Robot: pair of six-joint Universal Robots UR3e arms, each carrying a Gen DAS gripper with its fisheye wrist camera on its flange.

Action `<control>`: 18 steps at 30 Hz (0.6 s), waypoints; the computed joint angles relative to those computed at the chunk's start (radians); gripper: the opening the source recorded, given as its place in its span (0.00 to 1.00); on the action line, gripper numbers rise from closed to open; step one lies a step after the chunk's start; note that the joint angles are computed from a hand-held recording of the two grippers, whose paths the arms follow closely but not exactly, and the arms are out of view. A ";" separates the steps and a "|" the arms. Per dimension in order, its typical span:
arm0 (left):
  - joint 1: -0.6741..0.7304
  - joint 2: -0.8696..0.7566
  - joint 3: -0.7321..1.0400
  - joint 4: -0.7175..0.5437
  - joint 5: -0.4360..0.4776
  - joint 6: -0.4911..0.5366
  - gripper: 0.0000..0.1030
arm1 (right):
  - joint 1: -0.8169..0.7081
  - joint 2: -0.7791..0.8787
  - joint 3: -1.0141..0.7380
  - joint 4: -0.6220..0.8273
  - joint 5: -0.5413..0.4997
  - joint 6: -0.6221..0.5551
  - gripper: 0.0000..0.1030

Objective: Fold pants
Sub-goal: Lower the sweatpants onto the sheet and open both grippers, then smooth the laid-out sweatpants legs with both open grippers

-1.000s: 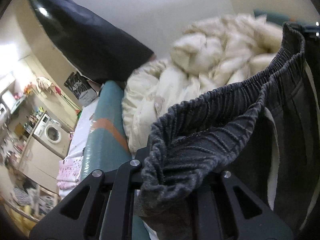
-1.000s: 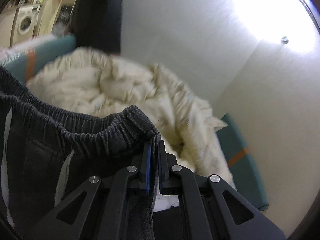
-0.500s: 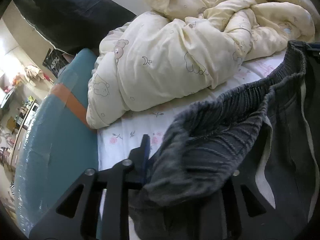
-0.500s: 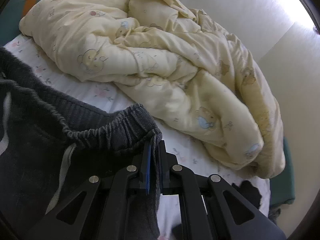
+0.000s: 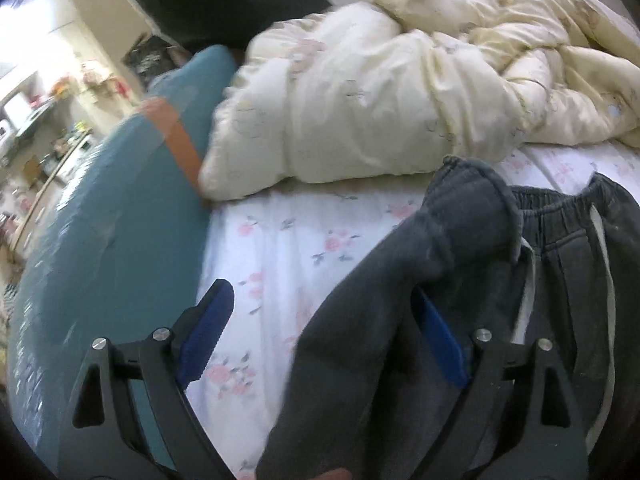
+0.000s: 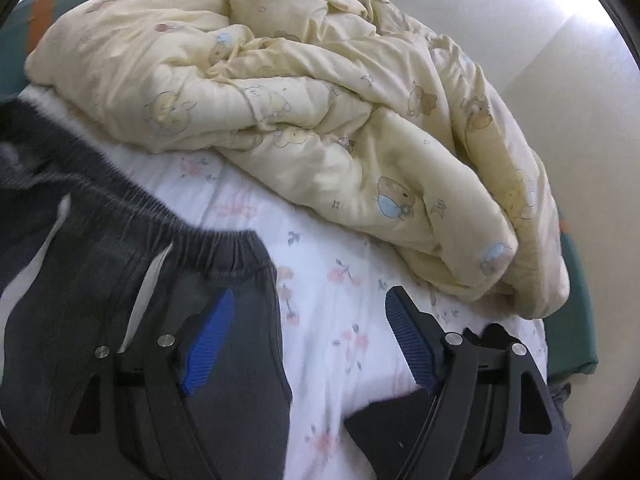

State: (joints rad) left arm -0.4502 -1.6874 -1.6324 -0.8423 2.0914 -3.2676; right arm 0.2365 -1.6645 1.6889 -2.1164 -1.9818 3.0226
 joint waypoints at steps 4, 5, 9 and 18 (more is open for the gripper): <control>0.006 0.085 0.001 -0.107 0.073 -0.096 0.86 | 0.047 -0.143 0.032 0.125 0.009 0.005 0.78; 0.013 0.121 -0.003 -0.145 0.067 -0.106 0.86 | 0.063 -0.201 0.044 0.161 0.020 0.005 0.78; 0.014 0.283 -0.036 -0.278 0.018 -0.098 0.86 | 0.133 -0.399 0.065 0.327 0.044 0.071 0.78; -0.166 0.706 -0.041 -0.728 -0.141 -0.281 0.86 | 0.517 -0.519 -0.208 0.761 0.008 0.602 0.78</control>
State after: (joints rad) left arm -0.6161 -0.9816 -1.6732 -1.5706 1.9507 -3.5483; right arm 0.7539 -2.1838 1.4811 -1.3554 -1.9736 3.6251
